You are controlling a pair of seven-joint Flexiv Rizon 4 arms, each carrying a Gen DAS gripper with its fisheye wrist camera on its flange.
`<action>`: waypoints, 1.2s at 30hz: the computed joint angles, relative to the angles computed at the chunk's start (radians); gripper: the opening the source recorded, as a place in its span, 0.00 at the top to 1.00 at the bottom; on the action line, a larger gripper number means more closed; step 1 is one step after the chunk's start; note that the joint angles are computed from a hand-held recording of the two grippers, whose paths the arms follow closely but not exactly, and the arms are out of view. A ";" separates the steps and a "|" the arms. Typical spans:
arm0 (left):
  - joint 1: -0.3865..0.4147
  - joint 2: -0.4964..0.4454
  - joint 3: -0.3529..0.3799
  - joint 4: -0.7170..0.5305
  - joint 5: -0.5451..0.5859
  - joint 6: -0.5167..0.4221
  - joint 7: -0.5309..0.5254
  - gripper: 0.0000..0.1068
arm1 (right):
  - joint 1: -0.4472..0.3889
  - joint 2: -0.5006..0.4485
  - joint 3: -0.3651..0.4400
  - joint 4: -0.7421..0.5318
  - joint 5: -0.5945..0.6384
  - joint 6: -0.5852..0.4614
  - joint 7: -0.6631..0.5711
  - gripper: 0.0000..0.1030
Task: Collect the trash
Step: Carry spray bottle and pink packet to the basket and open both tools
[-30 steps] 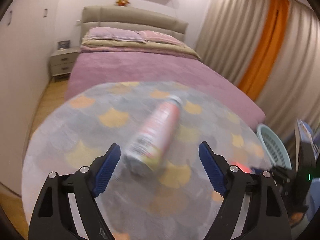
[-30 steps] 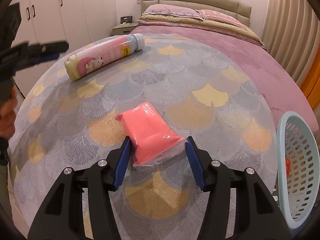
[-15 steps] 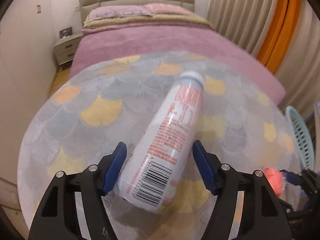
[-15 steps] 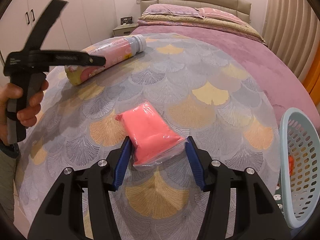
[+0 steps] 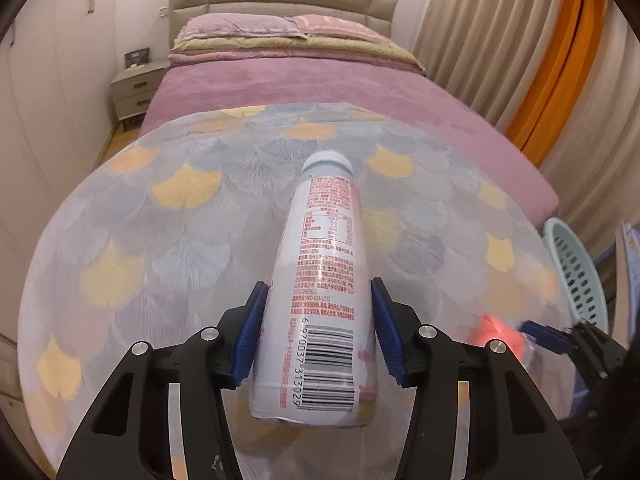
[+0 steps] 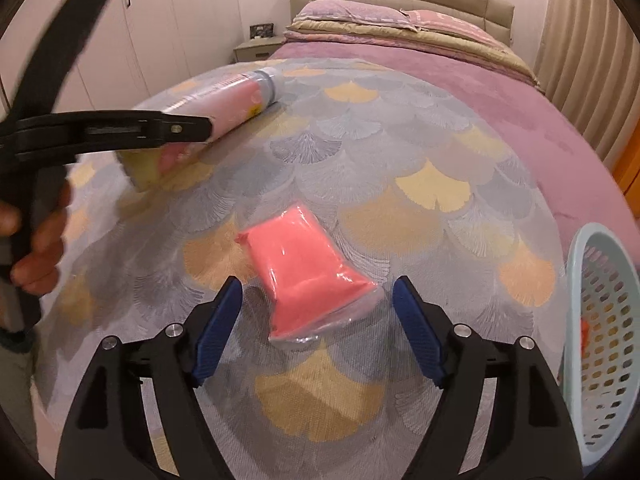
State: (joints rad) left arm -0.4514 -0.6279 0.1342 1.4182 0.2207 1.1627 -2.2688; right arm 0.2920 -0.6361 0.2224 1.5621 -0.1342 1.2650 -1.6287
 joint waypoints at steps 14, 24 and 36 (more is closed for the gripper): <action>-0.105 0.033 0.039 -0.044 0.116 0.043 -0.086 0.55 | -0.033 0.054 -0.012 0.068 0.031 0.118 0.032 0.51; -0.141 -0.034 -0.002 -0.203 0.119 0.047 -0.001 0.55 | -0.114 0.126 -0.045 0.133 0.041 0.228 0.133 0.51; -0.171 -0.244 -0.070 -0.530 -0.003 0.006 0.223 0.55 | -0.260 0.117 -0.022 0.084 0.090 0.186 0.223 0.51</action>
